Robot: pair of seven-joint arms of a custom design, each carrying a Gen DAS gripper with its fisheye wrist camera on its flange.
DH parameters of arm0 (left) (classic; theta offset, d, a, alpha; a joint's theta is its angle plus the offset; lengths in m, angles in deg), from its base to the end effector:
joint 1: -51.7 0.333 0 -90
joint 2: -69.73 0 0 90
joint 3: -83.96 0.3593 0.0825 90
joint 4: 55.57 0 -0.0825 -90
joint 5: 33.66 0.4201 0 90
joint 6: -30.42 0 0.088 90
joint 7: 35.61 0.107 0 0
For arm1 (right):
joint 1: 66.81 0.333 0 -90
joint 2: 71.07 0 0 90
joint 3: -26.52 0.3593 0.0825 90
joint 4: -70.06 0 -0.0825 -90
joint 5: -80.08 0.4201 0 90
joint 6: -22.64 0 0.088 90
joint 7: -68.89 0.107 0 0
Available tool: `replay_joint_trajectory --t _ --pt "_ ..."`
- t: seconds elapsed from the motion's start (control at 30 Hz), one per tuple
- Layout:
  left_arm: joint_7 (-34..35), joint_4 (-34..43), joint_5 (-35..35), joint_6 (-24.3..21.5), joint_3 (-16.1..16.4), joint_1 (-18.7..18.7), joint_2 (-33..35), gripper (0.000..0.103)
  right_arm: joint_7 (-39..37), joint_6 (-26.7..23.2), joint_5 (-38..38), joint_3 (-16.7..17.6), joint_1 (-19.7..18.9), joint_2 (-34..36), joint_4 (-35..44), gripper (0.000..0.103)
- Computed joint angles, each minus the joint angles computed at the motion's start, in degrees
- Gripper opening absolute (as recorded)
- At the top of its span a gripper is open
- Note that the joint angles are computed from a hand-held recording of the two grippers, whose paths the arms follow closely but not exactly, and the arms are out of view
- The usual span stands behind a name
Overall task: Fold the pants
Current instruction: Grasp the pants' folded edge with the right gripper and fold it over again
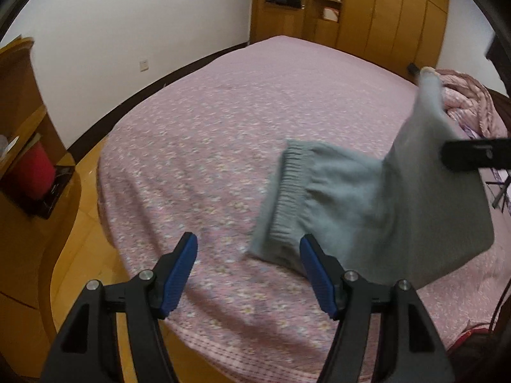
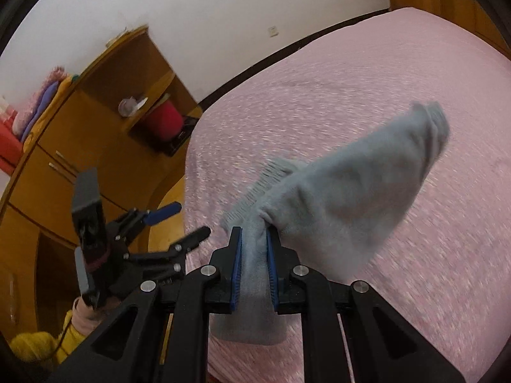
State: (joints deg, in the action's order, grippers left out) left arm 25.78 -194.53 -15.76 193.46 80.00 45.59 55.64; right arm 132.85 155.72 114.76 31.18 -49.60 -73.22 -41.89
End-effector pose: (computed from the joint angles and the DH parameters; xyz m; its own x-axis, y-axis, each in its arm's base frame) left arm 0.5072 -0.1083 0.4967 0.0376 -0.9985 0.0398 -0.7725 -0.0543 -0.6328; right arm 0.5680 0.2398 0.5699 0.5359 -0.7661 -0.3549 -0.8053 -0.3375 -0.4874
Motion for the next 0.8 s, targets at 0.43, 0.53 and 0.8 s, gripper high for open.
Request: replay_joint_trajectory --t 0.43,0.53,0.8 --pt "3.9 -2.2 -6.4 1.2 2.6 -0.9 0.0 0.070 6.2 -2.4 -0.7 2.1 3.2 15.0 12.6 0.024" --pt "4.1 -2.7 -6.6 1.2 2.6 -0.8 -0.9 0.070 1.8 -2.4 7.5 2.9 1.4 14.2 11.9 0.025" --pt "7.1 -3.5 -10.7 2.1 5.4 -4.7 -4.2 0.070 -1.9 6.1 6.3 0.6 0.7 4.1 -0.1 0.027"
